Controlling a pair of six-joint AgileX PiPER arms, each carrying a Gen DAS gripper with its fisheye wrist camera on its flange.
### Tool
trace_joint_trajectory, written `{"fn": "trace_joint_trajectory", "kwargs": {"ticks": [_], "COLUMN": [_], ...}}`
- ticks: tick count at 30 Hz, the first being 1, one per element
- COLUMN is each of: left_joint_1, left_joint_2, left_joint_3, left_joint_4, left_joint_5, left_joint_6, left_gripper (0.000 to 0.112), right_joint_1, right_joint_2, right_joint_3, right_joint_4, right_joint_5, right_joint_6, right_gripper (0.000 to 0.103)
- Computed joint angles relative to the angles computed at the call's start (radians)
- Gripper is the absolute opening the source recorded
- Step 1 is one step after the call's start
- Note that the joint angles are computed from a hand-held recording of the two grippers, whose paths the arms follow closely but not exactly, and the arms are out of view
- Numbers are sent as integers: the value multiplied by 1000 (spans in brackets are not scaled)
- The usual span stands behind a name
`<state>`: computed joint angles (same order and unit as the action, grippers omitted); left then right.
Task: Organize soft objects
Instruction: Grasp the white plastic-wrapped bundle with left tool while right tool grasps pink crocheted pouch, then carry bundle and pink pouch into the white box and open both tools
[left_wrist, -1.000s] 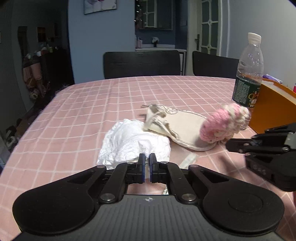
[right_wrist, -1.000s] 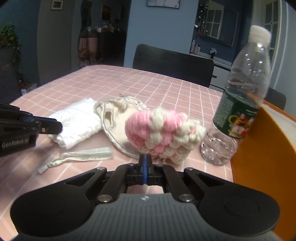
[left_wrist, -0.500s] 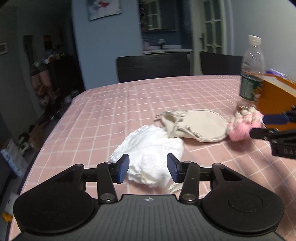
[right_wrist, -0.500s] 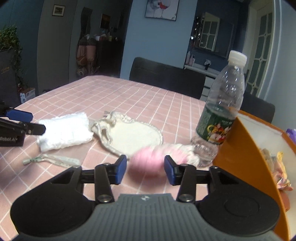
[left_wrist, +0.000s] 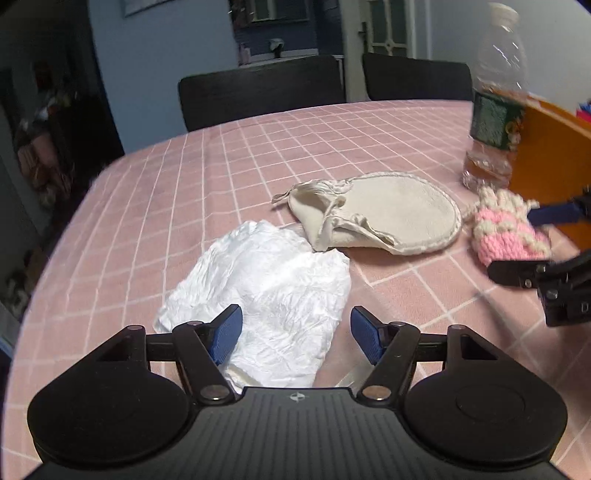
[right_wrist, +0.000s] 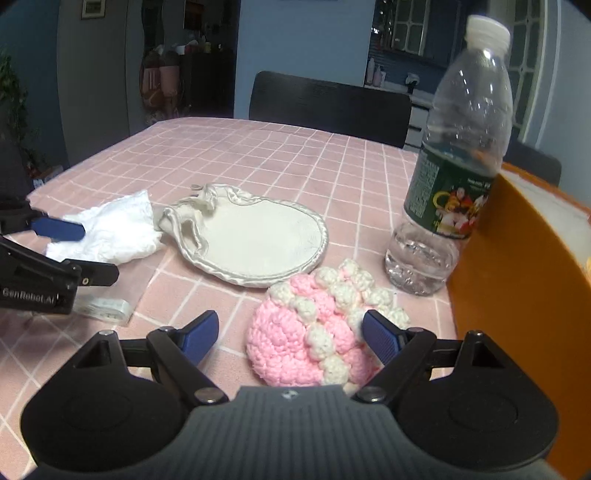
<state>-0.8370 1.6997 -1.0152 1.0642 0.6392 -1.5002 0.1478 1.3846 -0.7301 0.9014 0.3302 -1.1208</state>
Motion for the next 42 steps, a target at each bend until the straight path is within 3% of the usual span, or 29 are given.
{"fn": "trace_joint_trajectory", "kwargs": {"ticks": [1,3,6,8,10,18,24,29,35,42], "left_joint_1": [13,34,34,34,54,-34,-152,-228,-281,-318], "left_joint_2": [-7,-14,-9,-15,-40,-107,-144,-159,-138,-80], "left_joint_3": [0,0,-18,-17,-3,-4,-40,-73,-133,-248], "left_joint_4": [-19,-44,-65,-59,-66,58,102,140,157,189], "left_joint_5": [-10,-28,-7,-3,-36,138,277,316,300,250], "left_joint_6": [-4,-5,8,-27,-53,-208,-230,-234,-199,-119], "left_gripper": [67,60,49,36,13,11,11,11,11,11], "right_joint_1": [-17,-31,-41,-45,-62,-108,-154,-214,-346,-637], "right_joint_2": [11,23,26,23,24,7,-68,-140,-237,-289], "right_joint_3": [-9,-16,-6,5,2,-22,-2,7,-32,-176], "right_joint_4": [19,23,59,88,103,107,156,169,146,148], "right_joint_5": [23,26,19,11,29,100,167,242,434,757], "right_joint_6": [-6,-4,-68,-110,-126,-154,-214,-240,-245,-304], "right_gripper": [80,65,56,52,45,19,16,16,16,16]}}
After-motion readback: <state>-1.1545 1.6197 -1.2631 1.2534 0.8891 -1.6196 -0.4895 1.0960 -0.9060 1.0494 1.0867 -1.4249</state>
